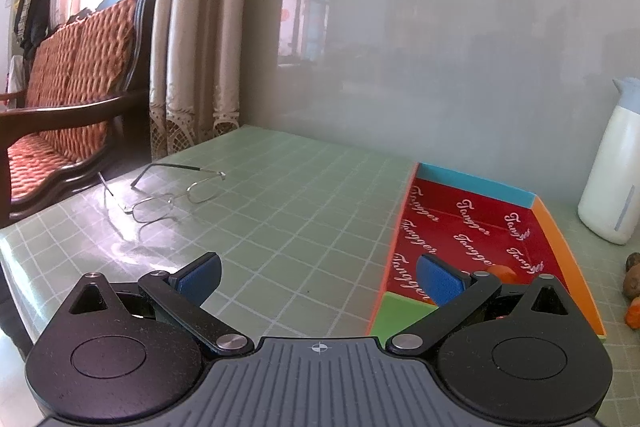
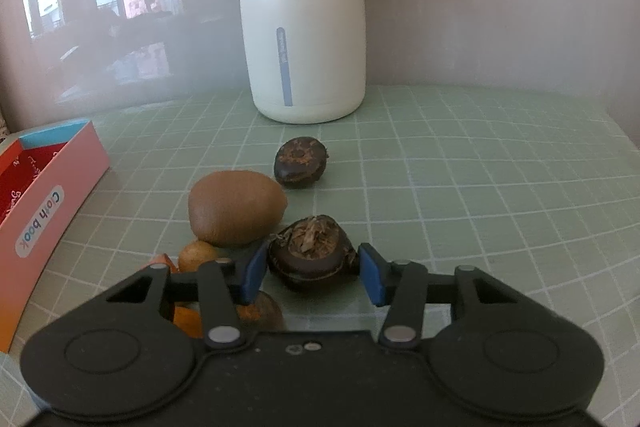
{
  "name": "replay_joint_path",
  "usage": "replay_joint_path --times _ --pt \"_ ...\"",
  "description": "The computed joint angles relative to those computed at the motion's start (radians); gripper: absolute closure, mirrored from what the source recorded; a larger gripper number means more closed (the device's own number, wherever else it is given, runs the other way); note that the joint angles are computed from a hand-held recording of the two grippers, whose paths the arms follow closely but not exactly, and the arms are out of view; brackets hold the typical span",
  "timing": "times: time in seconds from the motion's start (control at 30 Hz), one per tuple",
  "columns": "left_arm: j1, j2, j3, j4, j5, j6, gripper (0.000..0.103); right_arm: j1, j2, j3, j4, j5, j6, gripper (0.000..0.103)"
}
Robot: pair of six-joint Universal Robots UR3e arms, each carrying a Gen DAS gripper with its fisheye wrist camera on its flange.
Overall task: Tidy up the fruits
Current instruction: 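Close the right tool on a dark brown round fruit, then carry the dark brown fruit with the right tool into the red box, release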
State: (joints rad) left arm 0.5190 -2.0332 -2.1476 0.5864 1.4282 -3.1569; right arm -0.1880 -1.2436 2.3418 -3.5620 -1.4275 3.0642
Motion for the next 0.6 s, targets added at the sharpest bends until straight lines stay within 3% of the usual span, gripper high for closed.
replay_joint_path --times 0.4,0.6 --pt "0.008 0.007 -0.012 0.019 -0.003 0.000 0.000 -0.033 -0.066 0.060 -0.057 0.053 0.001 0.055" --pt "0.037 0.014 -0.026 0.025 0.006 0.016 0.000 0.040 -0.075 0.035 -0.060 0.050 0.038 0.055"
